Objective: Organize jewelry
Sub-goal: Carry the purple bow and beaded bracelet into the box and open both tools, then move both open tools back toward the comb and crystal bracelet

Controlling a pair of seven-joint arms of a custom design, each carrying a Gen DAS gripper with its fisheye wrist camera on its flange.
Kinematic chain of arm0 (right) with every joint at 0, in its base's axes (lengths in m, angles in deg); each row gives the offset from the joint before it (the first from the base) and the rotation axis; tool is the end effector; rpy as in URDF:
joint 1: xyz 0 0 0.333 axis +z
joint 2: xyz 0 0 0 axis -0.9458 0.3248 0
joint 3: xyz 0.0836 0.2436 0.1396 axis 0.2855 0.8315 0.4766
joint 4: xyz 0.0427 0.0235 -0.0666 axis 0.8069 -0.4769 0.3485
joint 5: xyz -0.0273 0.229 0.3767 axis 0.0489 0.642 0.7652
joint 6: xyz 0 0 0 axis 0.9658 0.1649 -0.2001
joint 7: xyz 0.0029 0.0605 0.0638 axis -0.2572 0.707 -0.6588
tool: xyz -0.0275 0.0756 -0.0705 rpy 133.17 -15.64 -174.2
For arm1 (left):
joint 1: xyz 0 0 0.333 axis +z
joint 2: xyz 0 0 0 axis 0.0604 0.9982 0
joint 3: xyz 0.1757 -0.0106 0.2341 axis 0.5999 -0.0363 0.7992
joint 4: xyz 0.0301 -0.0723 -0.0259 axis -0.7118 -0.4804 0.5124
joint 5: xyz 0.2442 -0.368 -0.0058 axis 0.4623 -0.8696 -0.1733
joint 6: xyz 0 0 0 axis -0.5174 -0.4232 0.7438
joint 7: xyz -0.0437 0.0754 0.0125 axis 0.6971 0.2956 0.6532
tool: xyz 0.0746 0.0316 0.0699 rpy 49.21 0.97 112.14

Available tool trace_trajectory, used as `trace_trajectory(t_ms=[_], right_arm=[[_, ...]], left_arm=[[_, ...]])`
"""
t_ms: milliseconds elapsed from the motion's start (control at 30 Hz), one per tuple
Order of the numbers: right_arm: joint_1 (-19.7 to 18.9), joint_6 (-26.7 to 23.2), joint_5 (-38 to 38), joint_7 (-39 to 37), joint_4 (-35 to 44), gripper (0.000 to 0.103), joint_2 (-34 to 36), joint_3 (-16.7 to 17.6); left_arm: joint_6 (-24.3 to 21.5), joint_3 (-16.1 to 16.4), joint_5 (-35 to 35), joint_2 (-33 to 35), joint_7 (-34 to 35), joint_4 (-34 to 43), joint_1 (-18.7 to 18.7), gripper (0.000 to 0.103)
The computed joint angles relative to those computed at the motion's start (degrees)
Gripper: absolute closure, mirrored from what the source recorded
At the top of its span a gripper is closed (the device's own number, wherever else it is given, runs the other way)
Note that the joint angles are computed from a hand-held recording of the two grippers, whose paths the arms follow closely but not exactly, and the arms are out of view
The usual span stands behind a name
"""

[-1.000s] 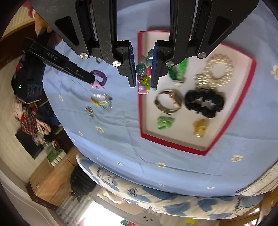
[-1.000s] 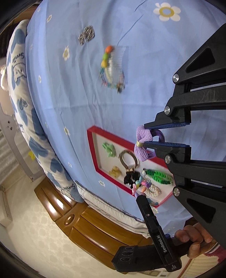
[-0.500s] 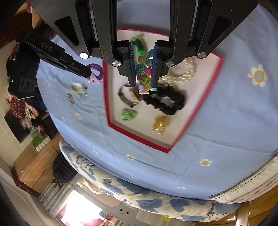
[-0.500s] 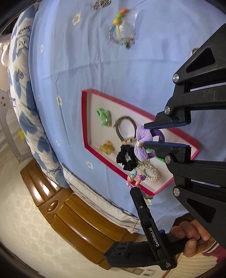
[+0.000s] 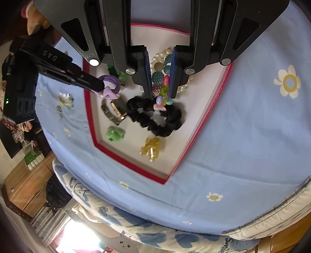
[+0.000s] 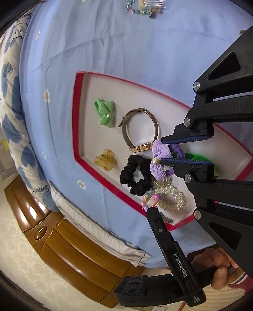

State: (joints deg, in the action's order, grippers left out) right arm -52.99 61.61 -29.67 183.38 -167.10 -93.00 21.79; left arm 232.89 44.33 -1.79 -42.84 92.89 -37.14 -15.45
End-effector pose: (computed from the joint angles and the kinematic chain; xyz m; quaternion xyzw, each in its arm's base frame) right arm 0.4675 0.1310 0.5090 -0.6236 0.7034 -0.0381 0.3389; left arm 0.5191 -0.3376 0.5095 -0.6009 0.7351 -0.3136 0.0073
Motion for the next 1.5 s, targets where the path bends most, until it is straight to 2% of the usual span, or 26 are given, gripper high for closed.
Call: trace_trajectory(t_ms=[567,700,800,900,967,1033,1133,1167,1233,1500], right_arm=[[-0.37,-2.15,-0.01,-1.34,1.95,0.083,2.73,0.53],[-0.32,-1.97,0.24,-1.34,1.8,0.07,2.42,0.44],[-0.29,-1.76,0.33,-1.22,1.56,0.068,1.96,0.47],[-0.27,-1.47,0.32,-0.98,1.09,0.068,1.16,0.54],[-0.4,-1.22,0.22,-0.61,0.41,0.066,0.06,0.53],[-0.52,-0.81,0.18,-0.19,-0.43,0.062,-1.22,0.44],[-1.17,-0.15,-0.25,0.86,-2.69,0.054,-4.55,0.25],[-1.55,-0.06,-0.63,1.43,-3.37,0.05,-5.5,0.3],[-2.16,-0.05,-1.26,2.41,-4.79,0.049,-7.47,0.16],[-6.49,-1.8,-4.72,7.55,-11.92,0.049,-17.8,-0.34]], left_arm=[[-1.79,-0.23,1.76,0.62,-0.33,0.08,-0.01,0.088],[-2.03,-0.41,3.26,0.47,-1.06,0.2,0.11,0.088],[-2.09,-0.32,3.47,0.12,-1.14,0.03,0.11,0.087],[-2.6,-0.26,3.71,-0.26,-1.71,-0.02,0.17,0.077],[-2.59,-0.29,4.14,-0.84,-2.29,-0.39,0.2,0.064],[-2.45,-0.31,4.29,-1.39,-2.62,-0.75,0.11,0.058],[-2.35,-0.18,3.06,-2.01,-1.86,-1.01,-0.35,0.057],[-2.17,-0.19,2.78,-2.22,-1.71,-1.1,-0.49,0.052],[-1.65,-0.36,3.1,-2.64,-2.11,-1.21,-0.63,0.045],[-1.31,-0.88,3.51,-2.92,-1.9,0.1,-1.8,0.044]])
